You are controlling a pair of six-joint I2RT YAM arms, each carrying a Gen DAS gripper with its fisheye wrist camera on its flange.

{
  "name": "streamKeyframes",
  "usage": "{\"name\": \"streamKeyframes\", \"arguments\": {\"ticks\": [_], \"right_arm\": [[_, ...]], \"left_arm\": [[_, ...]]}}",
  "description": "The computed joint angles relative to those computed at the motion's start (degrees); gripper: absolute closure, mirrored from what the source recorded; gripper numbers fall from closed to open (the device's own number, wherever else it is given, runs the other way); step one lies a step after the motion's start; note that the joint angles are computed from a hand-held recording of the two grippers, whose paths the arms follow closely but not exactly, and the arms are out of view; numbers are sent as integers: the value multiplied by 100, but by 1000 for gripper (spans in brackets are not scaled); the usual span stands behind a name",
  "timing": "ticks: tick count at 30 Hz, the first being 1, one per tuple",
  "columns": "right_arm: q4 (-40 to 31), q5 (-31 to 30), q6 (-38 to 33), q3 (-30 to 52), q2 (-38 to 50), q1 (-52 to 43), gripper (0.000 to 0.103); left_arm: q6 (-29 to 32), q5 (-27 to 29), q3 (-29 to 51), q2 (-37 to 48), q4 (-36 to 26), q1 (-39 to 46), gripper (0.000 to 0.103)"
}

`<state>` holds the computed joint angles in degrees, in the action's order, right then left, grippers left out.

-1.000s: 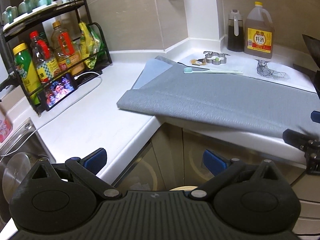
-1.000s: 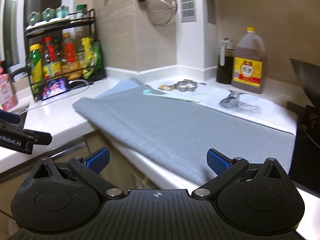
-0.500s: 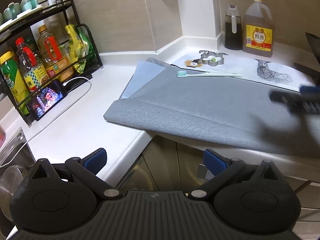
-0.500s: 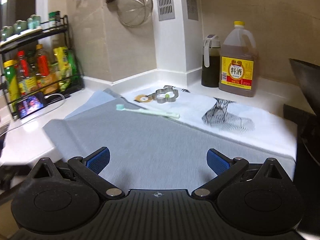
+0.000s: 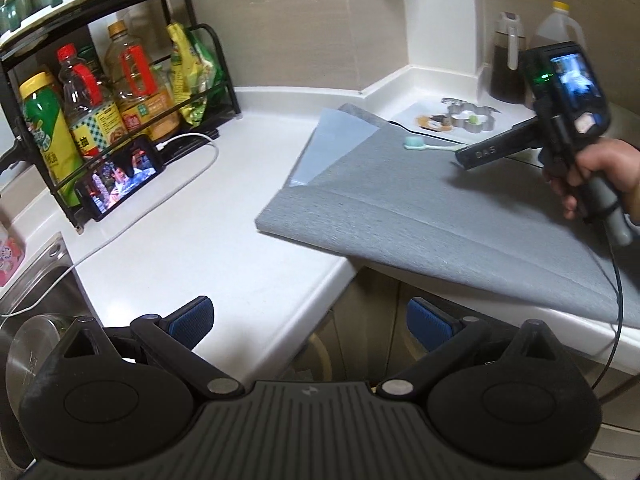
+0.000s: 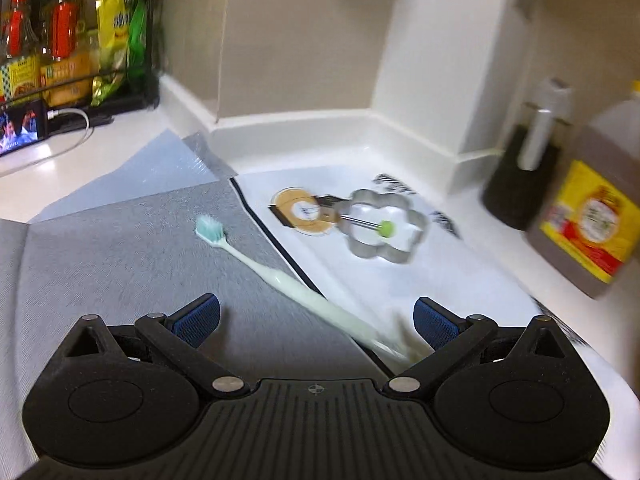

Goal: Collect trash
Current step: 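Lower the right gripper onto the green toothbrush handle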

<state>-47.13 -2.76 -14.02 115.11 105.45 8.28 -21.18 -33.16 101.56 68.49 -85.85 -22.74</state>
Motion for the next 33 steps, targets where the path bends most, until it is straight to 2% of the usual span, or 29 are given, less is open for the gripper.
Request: {"name": "streamKeyframes", "arguments": {"ticks": [3, 4, 6, 8, 10, 11, 12, 13, 15, 19, 21, 25, 28, 30, 32, 33], "right_arm": [[-520, 75, -126, 1027, 784, 112, 0], [-432, -29, -45, 1075, 855, 92, 0], [-965, -261, 192, 1875, 1326, 25, 2], [-1589, -599, 461, 2686, 1735, -100, 11], [-1423, -647, 380, 2345, 1494, -153, 41], [-1304, -707, 318, 2097, 1333, -190, 50], [-1200, -747, 261, 1855, 1171, -229, 65], [-1147, -757, 200, 1678, 1041, -266, 73], [-1079, -810, 235, 1302, 764, -370, 78], [-1076, -600, 758, 480, 52, -627, 81], [-847, -385, 1047, -173, -448, -816, 82], [144, 457, 1868, -1313, -1063, -1200, 84], [532, 476, 2133, -1565, -1084, -1380, 84], [875, 481, 2066, -1847, -1181, -1372, 81], [1289, 430, 1893, -2214, -1296, -1392, 78], [1329, 298, 1898, -2230, -1294, -1439, 69]], "left_arm": [[139, 139, 78, 69, 76, 243, 0], [167, 168, 95, 90, 96, 286, 0], [191, 190, 115, 130, 129, 314, 0], [217, 215, 110, 163, 182, 320, 0], [223, 233, 112, 221, 241, 307, 0], [224, 235, 123, 256, 264, 287, 0], [218, 224, 156, 304, 283, 258, 0], [209, 205, 188, 352, 306, 221, 0], [221, 161, 280, 473, 358, 139, 0], [378, 88, 600, 819, 573, 27, 0], [547, 104, 822, 1079, 855, -4, 0], [1212, 248, 1216, 1837, 1936, 12, 0], [2032, 561, 1447, 2537, 2947, 107, 0], [2450, 842, 1808, 3131, 3358, 191, 0], [2664, 1041, 2663, 3966, 3282, 272, 0], [2741, 1190, 3212, 4431, 3146, 330, 0]]}}
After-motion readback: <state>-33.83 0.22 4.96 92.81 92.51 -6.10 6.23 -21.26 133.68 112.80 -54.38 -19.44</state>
